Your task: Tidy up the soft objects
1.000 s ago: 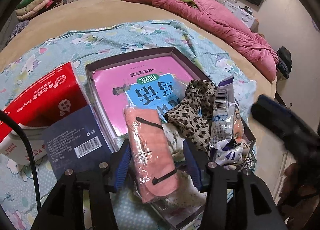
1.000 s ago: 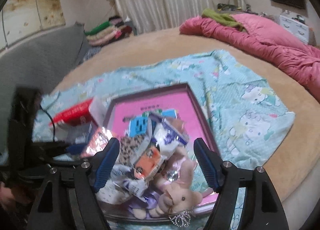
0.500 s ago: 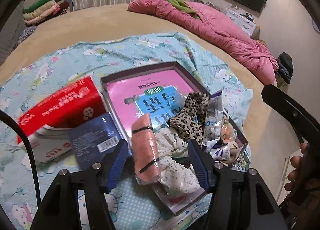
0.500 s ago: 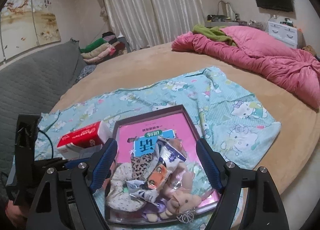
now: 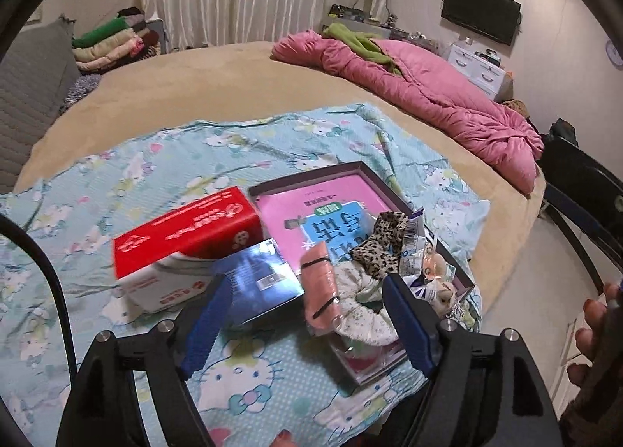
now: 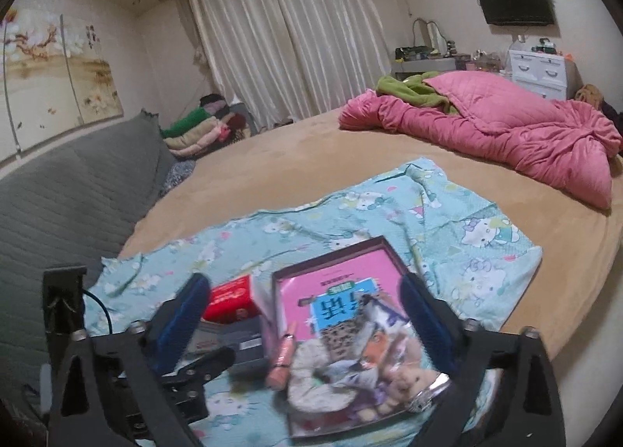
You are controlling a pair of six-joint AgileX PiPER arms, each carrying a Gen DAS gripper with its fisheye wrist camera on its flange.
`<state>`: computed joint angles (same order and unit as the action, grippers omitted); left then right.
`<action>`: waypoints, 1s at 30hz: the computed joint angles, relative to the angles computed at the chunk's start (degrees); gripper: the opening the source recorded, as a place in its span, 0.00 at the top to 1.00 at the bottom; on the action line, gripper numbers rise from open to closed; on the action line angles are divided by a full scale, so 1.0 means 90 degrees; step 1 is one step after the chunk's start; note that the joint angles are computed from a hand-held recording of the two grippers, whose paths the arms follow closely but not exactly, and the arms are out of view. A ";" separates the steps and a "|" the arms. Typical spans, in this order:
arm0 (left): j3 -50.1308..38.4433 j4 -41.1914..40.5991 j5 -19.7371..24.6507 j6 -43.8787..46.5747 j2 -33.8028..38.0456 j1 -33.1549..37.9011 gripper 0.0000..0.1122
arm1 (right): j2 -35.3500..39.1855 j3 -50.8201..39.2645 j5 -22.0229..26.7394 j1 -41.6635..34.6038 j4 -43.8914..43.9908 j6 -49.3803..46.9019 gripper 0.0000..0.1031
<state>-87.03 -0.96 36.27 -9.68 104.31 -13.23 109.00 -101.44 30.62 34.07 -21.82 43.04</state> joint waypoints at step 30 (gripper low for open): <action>0.2721 0.1523 -0.0277 -0.2377 -0.1503 -0.0514 0.27 | -0.0701 0.2415 0.0620 0.1035 -0.2093 0.1874 0.02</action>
